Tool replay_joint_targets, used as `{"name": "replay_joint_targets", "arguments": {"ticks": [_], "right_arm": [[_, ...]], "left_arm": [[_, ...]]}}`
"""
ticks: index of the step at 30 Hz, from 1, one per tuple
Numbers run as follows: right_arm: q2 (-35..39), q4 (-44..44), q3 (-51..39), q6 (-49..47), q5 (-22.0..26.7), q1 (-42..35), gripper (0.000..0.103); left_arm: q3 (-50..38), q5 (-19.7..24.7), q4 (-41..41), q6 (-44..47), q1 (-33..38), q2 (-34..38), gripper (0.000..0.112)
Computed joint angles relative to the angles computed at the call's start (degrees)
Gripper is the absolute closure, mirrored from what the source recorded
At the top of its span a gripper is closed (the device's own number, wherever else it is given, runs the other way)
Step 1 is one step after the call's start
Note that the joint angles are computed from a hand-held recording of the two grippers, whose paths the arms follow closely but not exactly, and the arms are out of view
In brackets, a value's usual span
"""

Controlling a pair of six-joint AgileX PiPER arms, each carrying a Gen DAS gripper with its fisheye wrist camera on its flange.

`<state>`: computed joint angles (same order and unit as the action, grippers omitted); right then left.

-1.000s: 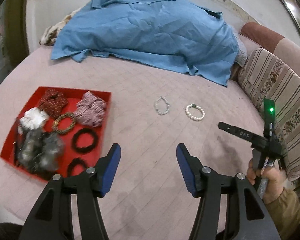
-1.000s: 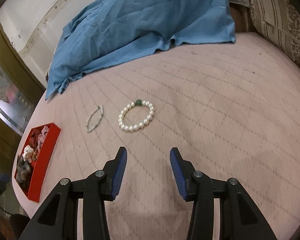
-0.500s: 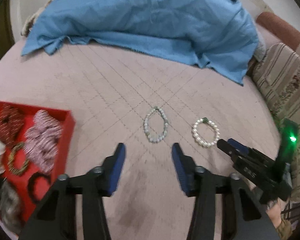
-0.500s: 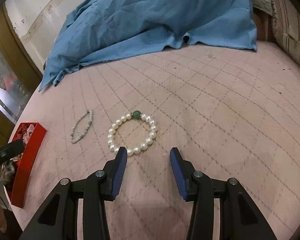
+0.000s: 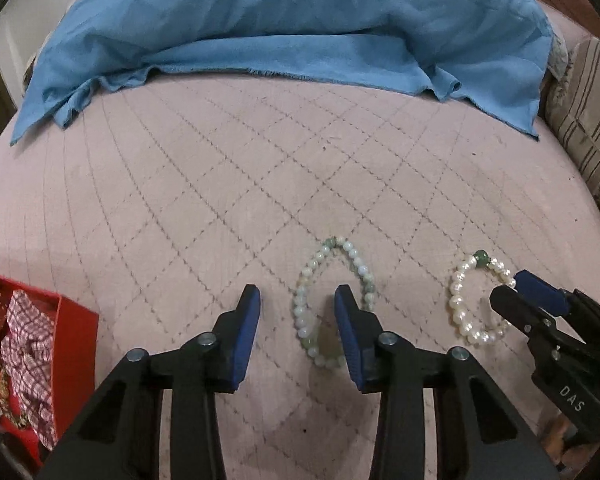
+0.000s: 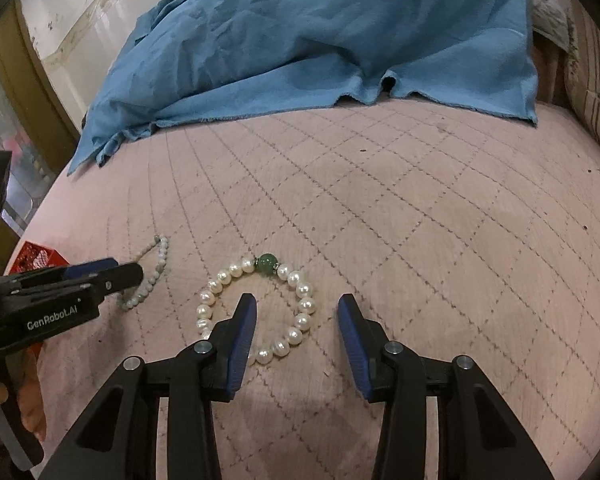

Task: Organize jewelry
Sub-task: 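Move the left tool to the jade-bead bracelet while the right tool approaches the pearl bracelet, then grasp the jade-bead bracelet with the left tool while the right tool grasps the pearl bracelet, then carry both bracelets into the red tray and open both tools to release them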

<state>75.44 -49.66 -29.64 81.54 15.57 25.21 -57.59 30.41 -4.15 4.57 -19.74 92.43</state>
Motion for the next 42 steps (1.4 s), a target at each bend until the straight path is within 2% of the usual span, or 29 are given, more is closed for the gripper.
{"name": "replay_joint_targets", "arguments": {"ticks": [6, 8, 9, 10, 11, 12, 18, 24, 30, 37, 40, 42], "right_arm": [[2.65, -4.00, -2.25, 3.79, 4.88, 3.59, 0.058], [2.89, -4.93, -2.55, 4.84, 6.69, 4.60, 0.068], [2.93, -5.48, -2.65, 5.68, 7.44, 5.08, 0.077], [2.77, -5.91, -2.57, 6.27, 7.66, 5.28, 0.087], [2.47, -6.17, -2.38, 6.61, 7.45, 5.16, 0.091], [2.06, -6.23, -2.08, 6.66, 6.65, 4.70, 0.092], [-1.86, -5.77, -0.36, 7.92, 3.81, 3.37, 0.092], [-6.23, -7.05, -0.78, 10.68, 7.66, 8.11, 0.092], [-11.88, -6.00, -0.21, 11.99, 10.98, 11.16, 0.092], [-17.90, -1.84, 1.51, 9.82, 11.49, 9.78, 0.092], [-18.46, -1.64, 1.77, 10.61, 12.69, 11.05, 0.092], [-18.45, -2.91, 1.61, 13.23, 15.21, 14.22, 0.092]], "left_arm": [[3.32, -5.80, 9.75, -8.71, -3.09, -0.55, 0.074], [3.97, -6.65, 12.89, -11.81, -3.80, -0.76, 0.073], [3.78, -6.13, 13.93, -12.62, -4.07, -0.76, 0.073], [3.30, -5.03, 13.73, -12.24, -4.43, -0.90, 0.081], [2.88, -4.27, 11.79, -10.09, -4.46, -0.99, 0.101], [2.44, -3.16, 10.62, -8.71, -4.78, -1.21, 0.106], [3.76, -0.37, 1.62, -2.26, -4.46, -6.07, 0.107], [6.43, 3.45, -5.09, 3.39, -2.92, -14.47, 0.107], [8.49, 9.50, -13.68, 11.46, 2.58, -22.84, 0.107], [10.50, 16.00, -19.59, 17.16, 8.91, -29.95, 0.107], [11.08, 18.89, -21.31, 19.56, 12.23, -32.85, 0.107], [11.61, 20.31, -21.65, 20.46, 14.04, -34.81, 0.107]]}}
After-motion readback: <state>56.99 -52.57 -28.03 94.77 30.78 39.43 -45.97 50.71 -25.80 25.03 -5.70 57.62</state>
